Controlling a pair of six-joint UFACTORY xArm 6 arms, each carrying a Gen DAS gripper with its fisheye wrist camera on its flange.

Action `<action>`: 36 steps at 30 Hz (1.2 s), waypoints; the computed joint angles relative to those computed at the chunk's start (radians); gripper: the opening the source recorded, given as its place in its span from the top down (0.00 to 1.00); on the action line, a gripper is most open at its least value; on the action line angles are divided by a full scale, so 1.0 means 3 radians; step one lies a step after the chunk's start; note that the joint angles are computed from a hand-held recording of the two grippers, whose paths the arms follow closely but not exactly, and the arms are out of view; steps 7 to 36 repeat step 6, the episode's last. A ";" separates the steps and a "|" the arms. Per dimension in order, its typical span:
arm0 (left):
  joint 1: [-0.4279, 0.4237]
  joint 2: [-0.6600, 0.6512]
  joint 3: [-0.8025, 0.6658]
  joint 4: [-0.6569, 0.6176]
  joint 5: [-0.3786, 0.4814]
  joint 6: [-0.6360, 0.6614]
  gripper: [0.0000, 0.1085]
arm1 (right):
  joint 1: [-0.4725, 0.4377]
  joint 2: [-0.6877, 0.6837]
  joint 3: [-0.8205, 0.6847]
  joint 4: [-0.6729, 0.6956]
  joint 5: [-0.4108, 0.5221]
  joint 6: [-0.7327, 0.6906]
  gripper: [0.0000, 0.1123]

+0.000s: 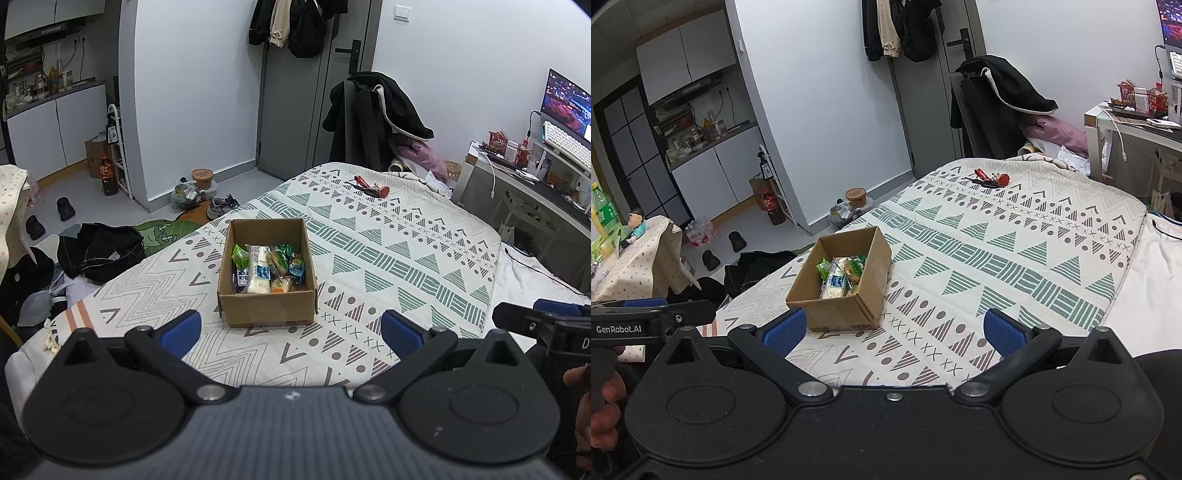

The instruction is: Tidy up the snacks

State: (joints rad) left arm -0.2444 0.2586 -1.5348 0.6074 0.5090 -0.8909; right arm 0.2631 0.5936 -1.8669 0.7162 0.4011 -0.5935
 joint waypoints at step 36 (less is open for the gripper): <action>-0.0001 0.0026 -0.0085 0.0032 0.0065 -0.0001 0.05 | 0.0004 0.0020 -0.0016 0.0008 0.0013 -0.0003 0.08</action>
